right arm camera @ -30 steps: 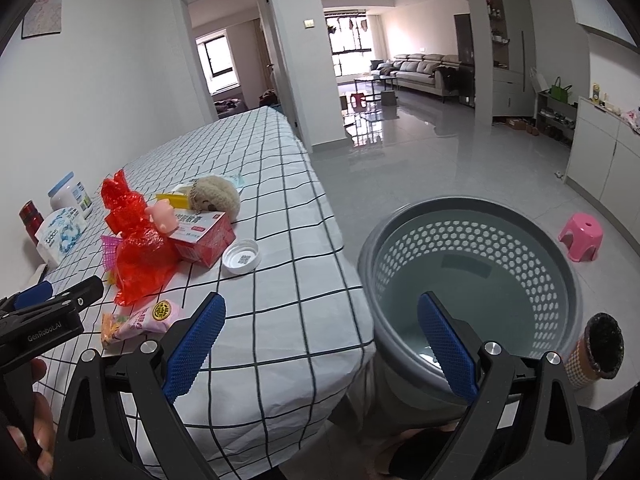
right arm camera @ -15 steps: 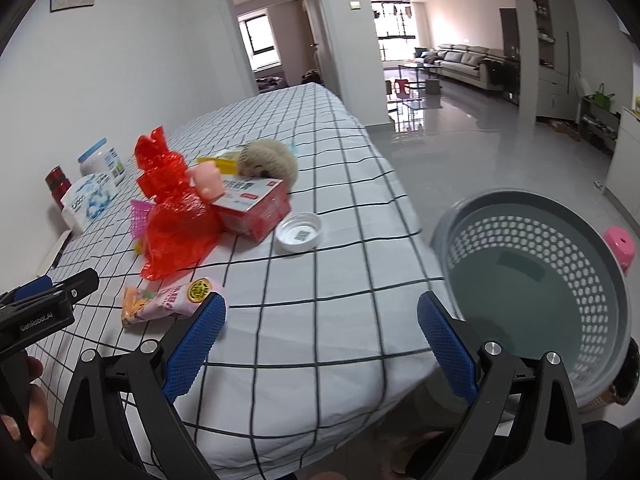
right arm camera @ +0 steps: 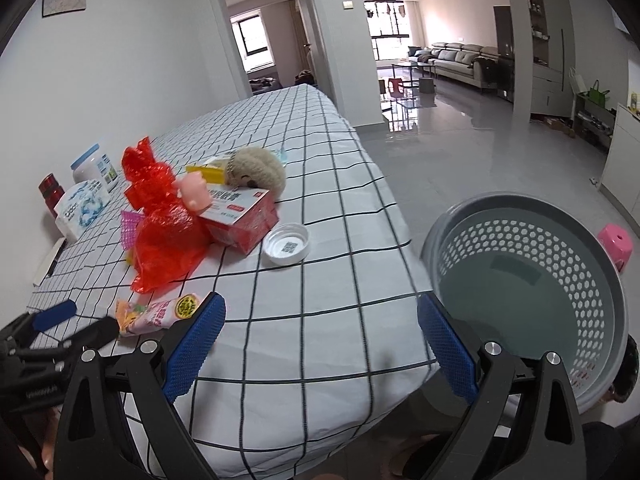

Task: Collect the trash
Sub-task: 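Grasp the pink snack wrapper with the left tool while the right tool grasps the white bottle cap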

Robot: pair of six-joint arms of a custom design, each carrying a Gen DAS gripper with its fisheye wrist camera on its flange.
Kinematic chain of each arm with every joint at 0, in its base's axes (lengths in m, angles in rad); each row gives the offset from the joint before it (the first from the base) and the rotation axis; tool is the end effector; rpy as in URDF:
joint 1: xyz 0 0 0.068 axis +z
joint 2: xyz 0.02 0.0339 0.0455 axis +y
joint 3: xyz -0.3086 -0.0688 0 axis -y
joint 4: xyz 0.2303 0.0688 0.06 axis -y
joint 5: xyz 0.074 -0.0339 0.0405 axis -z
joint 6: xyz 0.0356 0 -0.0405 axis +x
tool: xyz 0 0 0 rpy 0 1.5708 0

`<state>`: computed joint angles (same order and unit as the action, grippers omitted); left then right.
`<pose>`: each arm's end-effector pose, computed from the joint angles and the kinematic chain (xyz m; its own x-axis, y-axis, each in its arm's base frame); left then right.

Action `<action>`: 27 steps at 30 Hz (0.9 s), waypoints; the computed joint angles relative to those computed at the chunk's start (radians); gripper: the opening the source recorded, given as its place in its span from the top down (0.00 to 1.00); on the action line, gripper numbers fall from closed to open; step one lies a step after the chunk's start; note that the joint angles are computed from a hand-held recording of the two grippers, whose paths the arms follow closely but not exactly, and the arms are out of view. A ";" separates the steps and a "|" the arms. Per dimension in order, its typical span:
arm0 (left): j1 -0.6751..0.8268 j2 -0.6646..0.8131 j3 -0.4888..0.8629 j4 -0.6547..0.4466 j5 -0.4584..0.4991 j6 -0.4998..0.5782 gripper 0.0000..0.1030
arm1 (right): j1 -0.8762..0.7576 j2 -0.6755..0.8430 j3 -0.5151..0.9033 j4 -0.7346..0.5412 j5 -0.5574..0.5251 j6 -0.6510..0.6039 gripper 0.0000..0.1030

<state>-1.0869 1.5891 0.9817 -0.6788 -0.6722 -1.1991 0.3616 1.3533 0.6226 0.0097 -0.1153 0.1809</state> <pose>0.1488 -0.2354 0.2421 -0.7317 -0.1748 -0.6588 -0.1940 0.9800 -0.0445 0.2297 0.0912 0.2336 -0.6851 -0.0681 -0.7252 -0.3141 0.9259 0.2098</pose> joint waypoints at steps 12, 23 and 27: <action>0.057 0.070 0.034 0.074 0.071 0.187 0.06 | -0.024 -0.004 -0.002 -0.013 -0.026 -0.003 0.10; 0.101 0.118 0.057 0.168 0.128 0.273 0.31 | -0.042 0.032 -0.002 0.005 -0.045 -0.009 0.10; 0.113 0.124 0.058 0.181 0.145 0.255 0.50 | -0.044 0.051 0.008 0.012 -0.042 -0.015 0.10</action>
<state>-0.9742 1.7132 1.0402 -0.4975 -0.5268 -0.9440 0.3174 1.4047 0.6305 0.0218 -0.1574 0.1660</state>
